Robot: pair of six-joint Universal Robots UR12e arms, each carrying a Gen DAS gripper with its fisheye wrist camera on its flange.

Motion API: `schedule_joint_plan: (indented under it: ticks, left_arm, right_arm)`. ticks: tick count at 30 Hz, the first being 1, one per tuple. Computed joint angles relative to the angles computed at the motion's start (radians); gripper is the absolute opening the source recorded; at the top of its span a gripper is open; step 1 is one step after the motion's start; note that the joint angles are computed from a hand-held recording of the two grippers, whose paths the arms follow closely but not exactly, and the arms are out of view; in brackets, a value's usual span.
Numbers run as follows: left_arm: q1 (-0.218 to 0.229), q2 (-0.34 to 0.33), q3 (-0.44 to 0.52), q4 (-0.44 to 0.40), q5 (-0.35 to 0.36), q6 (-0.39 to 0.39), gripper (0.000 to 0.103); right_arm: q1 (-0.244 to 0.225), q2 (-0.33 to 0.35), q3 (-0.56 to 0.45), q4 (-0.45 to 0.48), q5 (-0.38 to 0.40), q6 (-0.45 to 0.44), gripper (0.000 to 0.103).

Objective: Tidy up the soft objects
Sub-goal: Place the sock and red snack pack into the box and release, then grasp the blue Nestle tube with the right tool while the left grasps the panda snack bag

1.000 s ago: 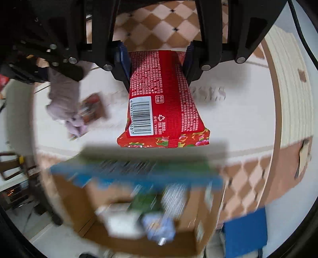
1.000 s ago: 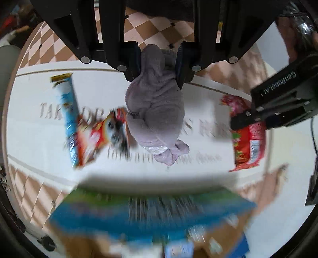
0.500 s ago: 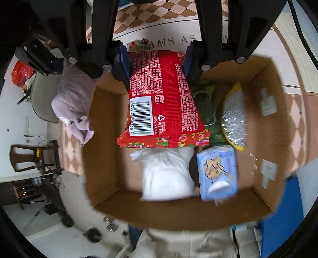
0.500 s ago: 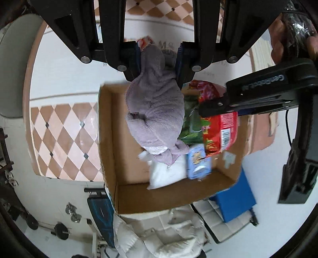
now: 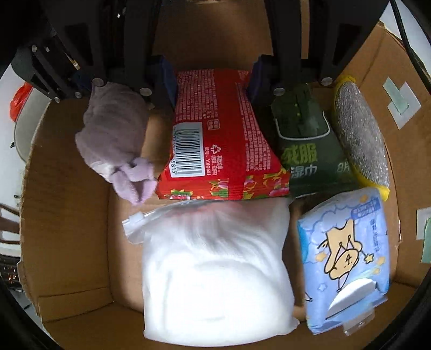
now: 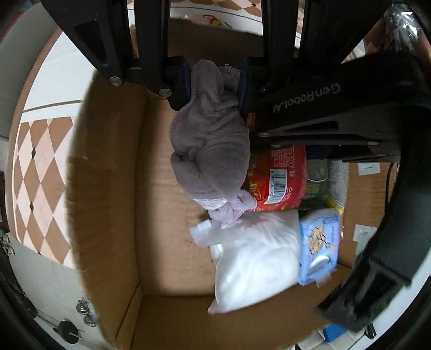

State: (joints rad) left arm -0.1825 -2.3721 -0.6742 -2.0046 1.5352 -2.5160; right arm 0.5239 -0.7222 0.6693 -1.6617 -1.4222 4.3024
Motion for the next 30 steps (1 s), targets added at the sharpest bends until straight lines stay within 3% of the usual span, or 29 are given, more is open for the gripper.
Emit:
schedule_joint_plan:
  ticks: [6,14,16,18,20,23,25,27,30]
  left_arm:
    - [-0.002,0.000,-0.016,0.051,0.039,-0.013,0.043]
    - [-0.001,-0.009,0.006,0.016,0.028,-0.053,0.045]
    - [0.006,-0.005,0.006,0.000,0.008,-0.063,0.046]
    - [0.016,0.004,0.000,-0.002,-0.012,-0.058,0.051]
    - [0.024,0.017,-0.010,0.009,-0.037,-0.050,0.068]
    - [0.039,0.049,-0.045,0.056,-0.063,-0.046,0.087]
    - [0.049,0.076,-0.068,0.096,-0.082,-0.045,0.091]
    - [0.056,0.098,-0.088,0.133,-0.094,-0.041,0.097]
    - [0.069,0.158,-0.158,0.233,-0.110,-0.030,0.100]
  right_arm:
    - [0.002,0.026,-0.029,0.010,0.029,-0.022,0.029]
    - [0.000,0.055,-0.060,0.013,0.054,-0.048,0.032]
    - [0.004,0.049,-0.048,-0.013,0.016,-0.028,0.039]
    - [0.002,0.044,-0.043,-0.021,0.025,-0.041,0.066]
    - [0.004,0.043,-0.055,0.001,0.016,-0.044,0.078]
    - [0.009,0.046,-0.088,0.056,-0.013,-0.043,0.081]
    - [0.012,0.040,-0.092,0.064,-0.032,-0.032,0.083]
    - [0.018,0.035,-0.101,0.072,-0.061,-0.014,0.100]
    - [0.032,0.038,-0.144,0.109,-0.123,0.009,0.103]
